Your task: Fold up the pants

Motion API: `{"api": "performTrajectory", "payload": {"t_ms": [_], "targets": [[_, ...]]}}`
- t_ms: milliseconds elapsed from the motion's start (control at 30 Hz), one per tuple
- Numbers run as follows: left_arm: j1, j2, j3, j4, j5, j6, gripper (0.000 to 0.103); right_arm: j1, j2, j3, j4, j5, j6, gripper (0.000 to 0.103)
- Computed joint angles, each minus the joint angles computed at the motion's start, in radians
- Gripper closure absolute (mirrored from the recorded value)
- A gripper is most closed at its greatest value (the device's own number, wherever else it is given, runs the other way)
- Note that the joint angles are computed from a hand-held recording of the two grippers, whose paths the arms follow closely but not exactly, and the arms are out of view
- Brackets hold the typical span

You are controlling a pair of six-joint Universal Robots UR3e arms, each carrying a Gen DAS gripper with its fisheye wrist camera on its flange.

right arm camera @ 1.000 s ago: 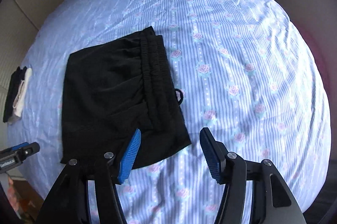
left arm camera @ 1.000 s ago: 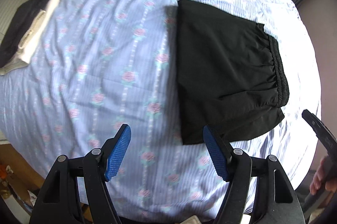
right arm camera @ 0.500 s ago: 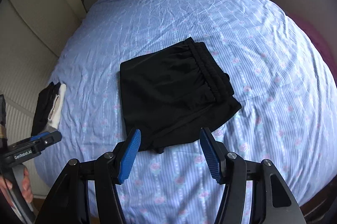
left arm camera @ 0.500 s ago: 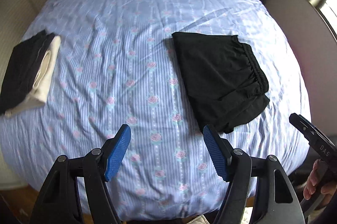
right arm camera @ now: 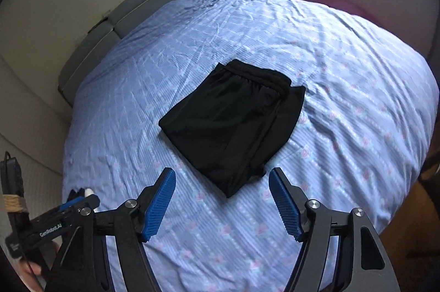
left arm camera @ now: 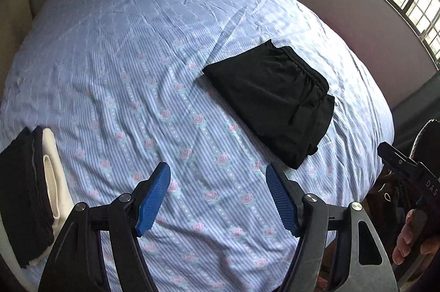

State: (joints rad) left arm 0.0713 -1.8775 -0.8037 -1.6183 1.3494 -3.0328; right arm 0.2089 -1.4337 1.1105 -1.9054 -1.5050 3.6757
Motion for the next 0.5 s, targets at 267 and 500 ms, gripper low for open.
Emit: {"api": "performTrajectory", "payload": {"t_ms": [267, 500], "targets": [[0.045, -0.123, -0.076, 0.164, -0.025, 0.107, 0.032, 0.099, 0.058, 0.239, -0.299, -0.081, 0.25, 0.032], [0.009, -0.264, -0.112, 0.29, -0.013, 0.164, 0.032, 0.102, 0.155, 0.492, -0.668, -0.033, 0.447, 0.032]]}}
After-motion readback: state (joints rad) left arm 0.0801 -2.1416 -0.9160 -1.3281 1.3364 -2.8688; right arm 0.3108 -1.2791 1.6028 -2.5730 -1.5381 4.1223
